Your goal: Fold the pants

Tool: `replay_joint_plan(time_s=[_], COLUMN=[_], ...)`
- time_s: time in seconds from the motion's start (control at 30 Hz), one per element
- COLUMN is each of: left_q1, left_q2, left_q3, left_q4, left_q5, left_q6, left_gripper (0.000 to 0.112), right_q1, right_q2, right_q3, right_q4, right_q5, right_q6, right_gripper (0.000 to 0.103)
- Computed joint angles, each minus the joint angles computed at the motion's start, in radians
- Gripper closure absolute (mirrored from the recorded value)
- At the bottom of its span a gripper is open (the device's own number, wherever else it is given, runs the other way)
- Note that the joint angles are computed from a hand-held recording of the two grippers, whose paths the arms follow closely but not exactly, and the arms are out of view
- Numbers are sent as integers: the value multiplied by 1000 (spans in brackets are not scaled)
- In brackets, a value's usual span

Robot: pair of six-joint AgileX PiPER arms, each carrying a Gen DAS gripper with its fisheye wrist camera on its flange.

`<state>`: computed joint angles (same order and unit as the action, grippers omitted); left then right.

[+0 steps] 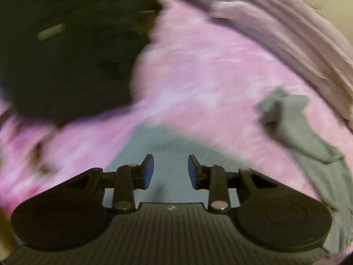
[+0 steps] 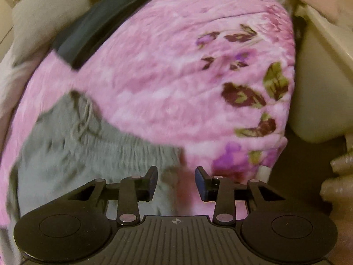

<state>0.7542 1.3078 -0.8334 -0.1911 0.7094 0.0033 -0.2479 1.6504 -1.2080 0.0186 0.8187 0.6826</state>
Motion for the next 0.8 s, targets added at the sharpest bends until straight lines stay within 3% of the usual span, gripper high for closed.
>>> replay_joint_plan(time_s=[0.1,0.2,0.23,0.3,0.33,0.43,0.47,0.5,0.53,0.63,0.67,0.73,0.8], left_q1=[-169,-253,-272,-309,-329,-382,-389,-381,-380,-405,-412,-406,-390], left_q2=[274,547,625,786,857,1038,1086,1115,1124,1059,1024,1005,1036], left_q3=[-187,-465,-565,-765,-865,-1117,-1180,-1212,-1212,-1106,-1055,-1062,-1160], left_q4=[-86,-189,-202,-240,-219,-87,-71,-89,-121,-102,-78,-7,116], left_q5=[-145,-163,-131,-59,-12,109,154,198,210,107,29,-57,-87], left_q6=[72,234,271,378,386,354,349,365,385,494,506,448,350], left_gripper=[84,84,82,65,61,59,64,78,85,89,89,90,90], right_q1=[36,104,124,154,165,183,189,194,199,216,226,241,262], right_q2=[36,57,65,74,79,76,71,70,69,68,73,82,97], right_q3=[-47,-79,-87,-86,-82,-57,-46,-39,-36,-31,-43,-66,-99], right_q4=[43,15,0,-20,-32,-64,-79,-96,-110,-144,-153,-166,-192], right_q5=[-1,-5,-5,-7,-11,-9,-7,-1,7,21,31,42,55], right_q6=[18,27,34,52,70,148,178,210,235,306,322,325,328], right_gripper=[67,67,67,66,66,66,66,66,66,66,66,66,66])
